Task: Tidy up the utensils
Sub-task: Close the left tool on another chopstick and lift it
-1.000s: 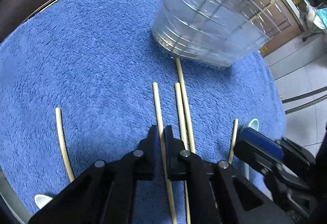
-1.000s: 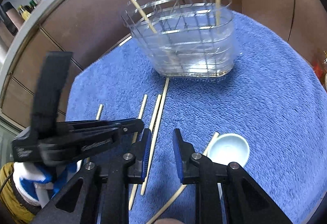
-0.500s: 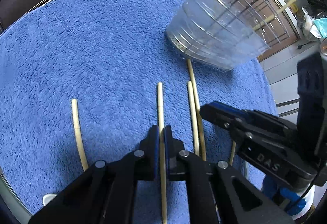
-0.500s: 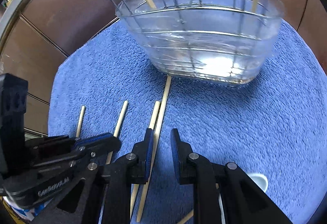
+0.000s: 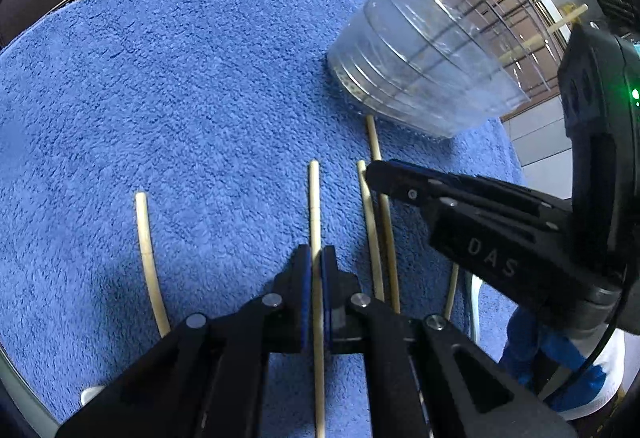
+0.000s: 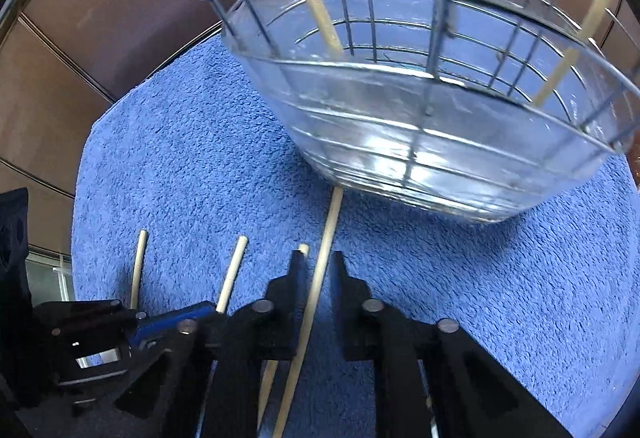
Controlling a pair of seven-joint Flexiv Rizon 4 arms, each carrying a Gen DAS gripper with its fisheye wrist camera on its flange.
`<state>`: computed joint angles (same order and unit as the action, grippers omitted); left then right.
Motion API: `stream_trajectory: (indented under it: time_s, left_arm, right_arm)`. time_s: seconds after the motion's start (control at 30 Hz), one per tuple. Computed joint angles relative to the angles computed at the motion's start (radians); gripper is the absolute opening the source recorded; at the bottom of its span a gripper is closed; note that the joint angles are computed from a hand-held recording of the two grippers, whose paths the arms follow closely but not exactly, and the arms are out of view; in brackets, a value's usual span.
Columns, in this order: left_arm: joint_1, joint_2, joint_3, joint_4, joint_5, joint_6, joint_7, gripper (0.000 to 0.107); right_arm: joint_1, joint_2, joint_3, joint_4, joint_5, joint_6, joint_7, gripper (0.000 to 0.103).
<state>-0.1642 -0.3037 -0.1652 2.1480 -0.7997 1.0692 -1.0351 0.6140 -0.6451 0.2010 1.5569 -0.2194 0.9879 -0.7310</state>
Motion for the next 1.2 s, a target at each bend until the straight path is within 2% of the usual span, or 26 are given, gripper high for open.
stream_trajectory:
  time_s: [0.13,0.33,0.5,0.67,0.83,0.97,1.07,1.17,1.2]
  left_arm:
    - [0.005,-0.031,0.008,-0.046,0.045,-0.034,-0.032,0.004]
    - [0.011,-0.055,0.007,-0.089,0.087,-0.055,-0.072,0.005]
    - [0.013,-0.097,0.008,-0.141,0.136,-0.071,-0.118,0.006]
    - [0.010,-0.135,0.015,-0.218,0.212,-0.126,-0.188,0.006]
    - [0.009,-0.146,-0.003,-0.210,0.214,-0.057,-0.186,0.004]
    - [0.019,-0.134,-0.039,-0.161,0.157,0.033,-0.153,0.004]
    - [0.044,-0.111,-0.098,-0.104,0.052,0.123,-0.060,0.004]
    - [0.063,-0.072,-0.176,-0.043,-0.123,0.219,0.098,0.004]
    - [0.068,-0.055,-0.211,-0.020,-0.217,0.262,0.180,0.004]
  right_arm:
    - [0.006,-0.003,0.003,-0.015,0.000,-0.024,0.001,0.006]
    - [-0.014,0.011,0.020,0.020,0.035,0.006,-0.008,0.006]
    - [0.004,-0.012,0.006,-0.031,0.012,-0.052,-0.016,0.006]
    - [0.006,-0.023,0.006,-0.041,0.018,-0.037,-0.014,0.006]
    - [-0.001,0.001,0.003,0.009,0.024,0.025,-0.006,0.006]
    - [-0.002,0.070,-0.001,0.116,0.016,0.125,0.023,0.006]
    - [0.012,0.131,-0.016,0.211,-0.011,0.230,0.067,0.006]
    - [0.050,0.194,-0.064,0.316,-0.080,0.345,0.139,0.006]
    - [0.068,0.215,-0.089,0.355,-0.113,0.392,0.171,0.006]
